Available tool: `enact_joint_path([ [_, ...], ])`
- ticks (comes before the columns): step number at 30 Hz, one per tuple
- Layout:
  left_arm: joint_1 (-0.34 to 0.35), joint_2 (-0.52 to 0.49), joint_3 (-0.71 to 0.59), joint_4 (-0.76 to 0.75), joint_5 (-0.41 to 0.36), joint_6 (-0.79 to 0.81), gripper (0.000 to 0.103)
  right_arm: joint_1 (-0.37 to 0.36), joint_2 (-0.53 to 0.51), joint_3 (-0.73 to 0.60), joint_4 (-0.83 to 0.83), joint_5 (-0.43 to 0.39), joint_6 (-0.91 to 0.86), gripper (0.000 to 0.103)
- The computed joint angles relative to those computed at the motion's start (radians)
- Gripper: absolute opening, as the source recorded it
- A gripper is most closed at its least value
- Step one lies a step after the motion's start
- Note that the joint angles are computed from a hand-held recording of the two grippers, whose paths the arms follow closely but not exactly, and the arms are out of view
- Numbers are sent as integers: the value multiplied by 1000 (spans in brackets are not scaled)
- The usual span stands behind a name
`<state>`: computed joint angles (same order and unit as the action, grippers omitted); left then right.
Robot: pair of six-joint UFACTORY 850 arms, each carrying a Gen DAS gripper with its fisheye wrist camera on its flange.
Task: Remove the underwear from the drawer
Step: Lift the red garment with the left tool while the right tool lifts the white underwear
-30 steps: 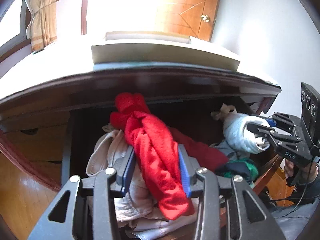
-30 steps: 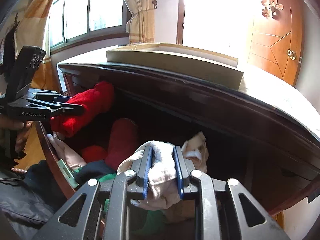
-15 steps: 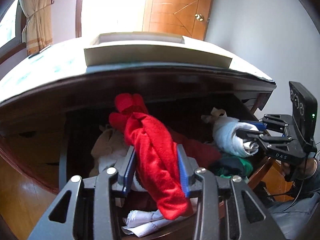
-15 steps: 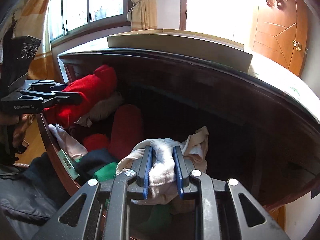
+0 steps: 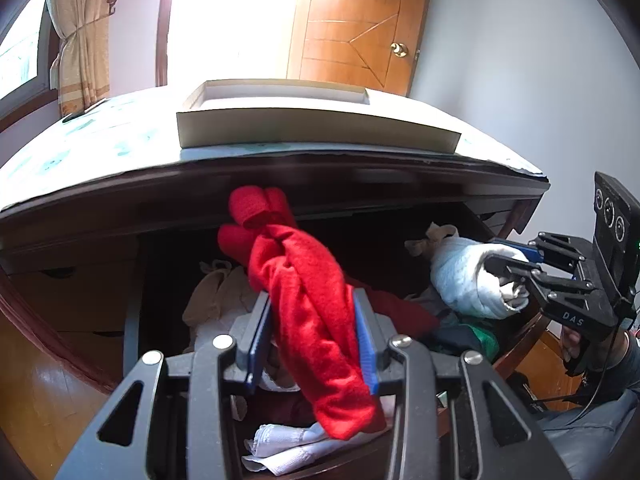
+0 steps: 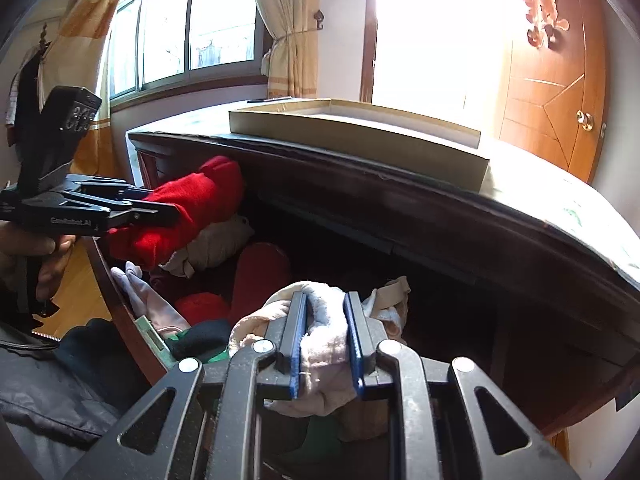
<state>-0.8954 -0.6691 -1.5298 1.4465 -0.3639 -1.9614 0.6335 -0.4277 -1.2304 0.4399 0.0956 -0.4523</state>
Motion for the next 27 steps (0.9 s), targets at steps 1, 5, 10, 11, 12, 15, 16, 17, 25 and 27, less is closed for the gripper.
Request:
enact_joint_path([
  [1,0,0,-1,5,-1,-4,37,2,3,3,-3,3,2,20],
  [5,-3,7,5,48,-4,-43,37,10,15,17,47,30,-57,19],
  [10,-13,12,11,94,-29,-70,36,23,43,51,-13,98,-21,19],
  [11,-18,13,11,108,-36,-74,36,27,47,55,0,108,-42,19],
  [12,-20,14,12,122,-41,-81,36,31,51,59,-5,118,-45,19],
  [15,-28,14,9,157,-55,-93,36,40,59,69,-9,146,-59,19],
  [16,-30,15,9,167,-60,-97,36,42,63,74,-21,157,-52,19],
  [17,-32,16,11,176,-65,-103,36,45,67,80,-31,171,-47,19],
  [25,-42,23,18,243,-86,-162,36,70,98,124,-37,285,-88,19],
  [27,-45,28,25,267,-92,-182,36,79,105,133,-28,308,-115,19],
])
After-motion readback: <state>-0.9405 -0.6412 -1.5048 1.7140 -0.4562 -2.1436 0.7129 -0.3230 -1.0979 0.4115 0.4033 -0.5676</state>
